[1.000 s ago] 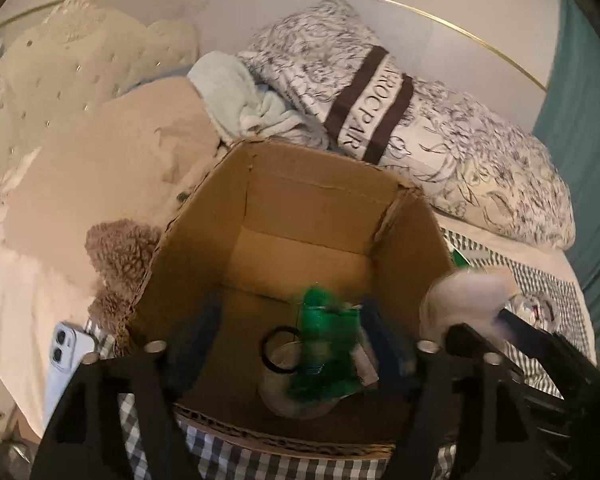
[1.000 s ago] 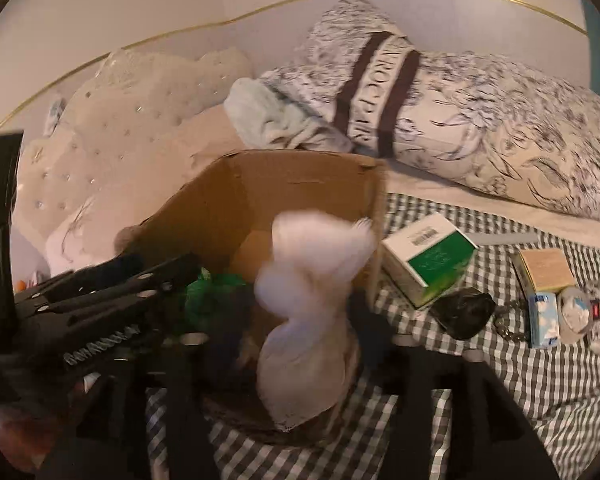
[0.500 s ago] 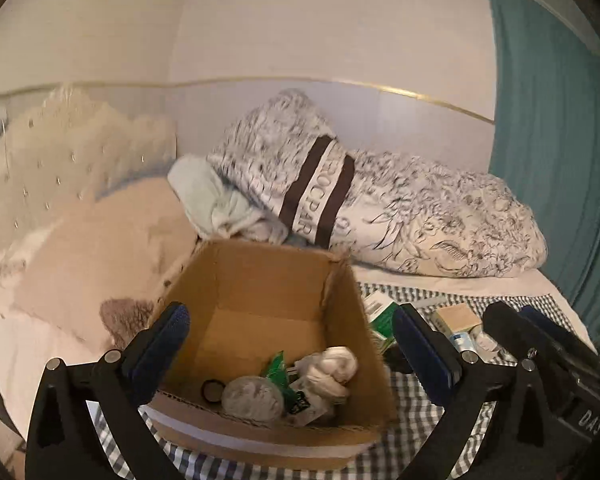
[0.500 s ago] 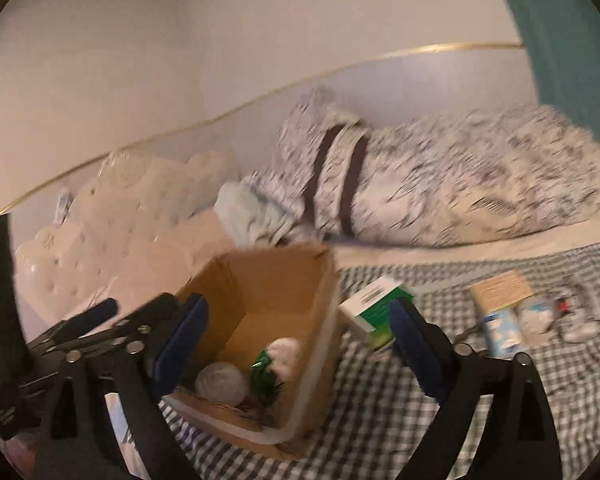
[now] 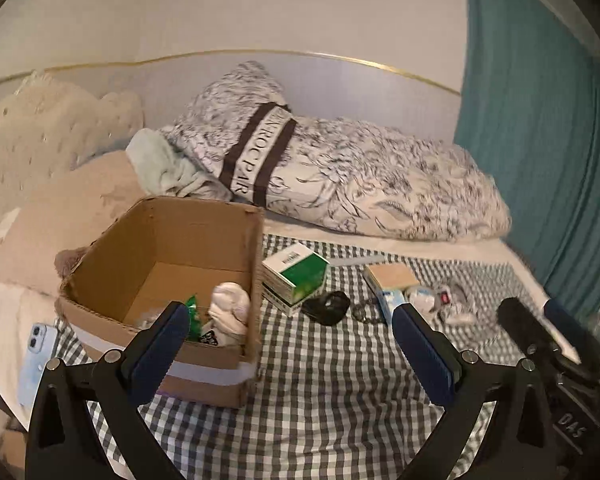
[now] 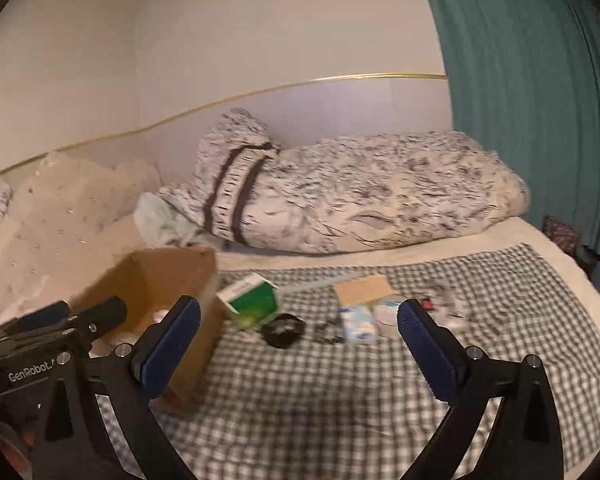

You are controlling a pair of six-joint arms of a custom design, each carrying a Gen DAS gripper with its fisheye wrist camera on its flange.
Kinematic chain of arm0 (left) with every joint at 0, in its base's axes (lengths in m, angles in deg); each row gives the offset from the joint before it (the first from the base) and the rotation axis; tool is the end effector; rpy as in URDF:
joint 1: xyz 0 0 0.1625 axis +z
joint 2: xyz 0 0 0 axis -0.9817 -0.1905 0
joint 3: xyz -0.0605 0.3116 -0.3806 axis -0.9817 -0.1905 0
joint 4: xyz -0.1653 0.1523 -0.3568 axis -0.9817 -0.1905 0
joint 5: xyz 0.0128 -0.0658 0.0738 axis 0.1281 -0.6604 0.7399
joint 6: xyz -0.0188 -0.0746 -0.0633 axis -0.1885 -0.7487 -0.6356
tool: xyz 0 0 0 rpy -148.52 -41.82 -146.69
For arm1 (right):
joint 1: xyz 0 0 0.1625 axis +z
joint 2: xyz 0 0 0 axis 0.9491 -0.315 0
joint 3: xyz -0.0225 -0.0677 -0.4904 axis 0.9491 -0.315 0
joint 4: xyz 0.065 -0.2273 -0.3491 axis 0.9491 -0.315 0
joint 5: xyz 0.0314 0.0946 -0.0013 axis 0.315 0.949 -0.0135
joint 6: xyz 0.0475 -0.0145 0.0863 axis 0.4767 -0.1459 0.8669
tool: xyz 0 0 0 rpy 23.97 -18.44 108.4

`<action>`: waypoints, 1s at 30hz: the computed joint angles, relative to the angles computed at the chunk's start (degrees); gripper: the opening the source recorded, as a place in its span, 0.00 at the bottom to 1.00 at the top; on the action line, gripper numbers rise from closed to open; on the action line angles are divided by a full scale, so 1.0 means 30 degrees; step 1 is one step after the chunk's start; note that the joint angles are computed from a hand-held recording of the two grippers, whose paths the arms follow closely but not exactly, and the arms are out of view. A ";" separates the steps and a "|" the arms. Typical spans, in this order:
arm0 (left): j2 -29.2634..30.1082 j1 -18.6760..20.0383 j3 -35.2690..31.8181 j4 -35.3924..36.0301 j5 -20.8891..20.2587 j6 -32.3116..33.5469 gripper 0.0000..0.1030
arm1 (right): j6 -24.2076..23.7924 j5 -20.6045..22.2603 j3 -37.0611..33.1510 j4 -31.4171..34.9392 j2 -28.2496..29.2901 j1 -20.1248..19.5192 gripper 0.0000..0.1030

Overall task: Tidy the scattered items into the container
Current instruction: 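Reach left tool toward black round case while right tool reaches floral wipes pack, then grasp the black round case with left tool while right tool grasps floral wipes pack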

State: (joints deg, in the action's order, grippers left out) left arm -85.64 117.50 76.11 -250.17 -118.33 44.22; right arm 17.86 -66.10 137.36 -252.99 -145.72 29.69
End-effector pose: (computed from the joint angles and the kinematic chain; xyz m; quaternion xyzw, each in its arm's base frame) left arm -0.4738 -0.6329 0.1186 0.3073 0.8474 -0.3808 0.2061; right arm 0.1820 -0.5291 0.3787 0.0699 -0.7419 0.5745 0.3386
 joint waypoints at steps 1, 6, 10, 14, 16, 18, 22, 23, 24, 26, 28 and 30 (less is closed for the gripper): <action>0.0285 -0.0119 -0.0133 0.0189 0.0025 0.0246 1.00 | -0.0012 0.0216 0.0227 -0.0033 -0.0191 -0.0198 0.97; 0.1342 -0.0347 -0.0462 0.0171 -0.0697 0.1213 1.00 | 0.0988 0.1409 0.1318 0.1058 -0.1848 -0.1639 0.97; 0.2397 -0.0310 -0.1448 0.1410 -0.1001 0.0427 1.00 | 0.2224 0.2329 0.1693 0.2144 -0.2841 -0.3149 0.97; 0.3635 -0.0094 -0.2749 0.2190 -0.0551 -0.0469 1.00 | 0.2326 0.3084 0.1683 0.2172 -0.3218 -0.4376 0.97; 0.4180 0.0081 -0.3406 0.2401 -0.0692 -0.0564 1.00 | 0.2503 0.3804 0.1761 0.2406 -0.3511 -0.5051 0.97; 0.4796 0.0231 -0.4115 0.2484 -0.0387 -0.0414 1.00 | 0.2635 0.4057 0.1457 0.3064 -0.3646 -0.5646 0.97; 0.5851 0.0568 -0.5731 0.3631 -0.0358 0.0086 1.00 | 0.2747 0.4165 0.0633 0.4728 -0.3700 -0.6612 0.97; 0.6083 0.0688 -0.6063 0.3655 -0.0590 0.0271 1.00 | 0.2748 0.4093 0.0316 0.4935 -0.3552 -0.6861 0.97; 0.6307 0.0771 -0.6387 0.3727 -0.0617 0.0365 1.00 | 0.2765 0.4047 0.0103 0.5076 -0.3433 -0.7029 0.97; 0.6838 0.0985 -0.7224 0.4157 -0.0694 0.0545 1.00 | 0.2774 0.4128 -0.0466 0.5676 -0.3193 -0.7427 0.97; 0.7269 0.1265 -0.8211 0.5364 -0.0947 0.0415 1.00 | 0.2401 0.4367 -0.0898 0.5833 -0.2971 -0.7778 0.97; 0.7705 0.1546 -0.9178 0.6353 -0.1022 0.0113 1.00 | 0.2066 0.4149 -0.1596 0.6197 -0.2601 -0.7920 0.97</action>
State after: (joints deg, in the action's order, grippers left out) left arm -62.52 122.14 48.58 -231.11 -121.40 44.56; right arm 24.06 -53.65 132.57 -234.40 -153.52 5.93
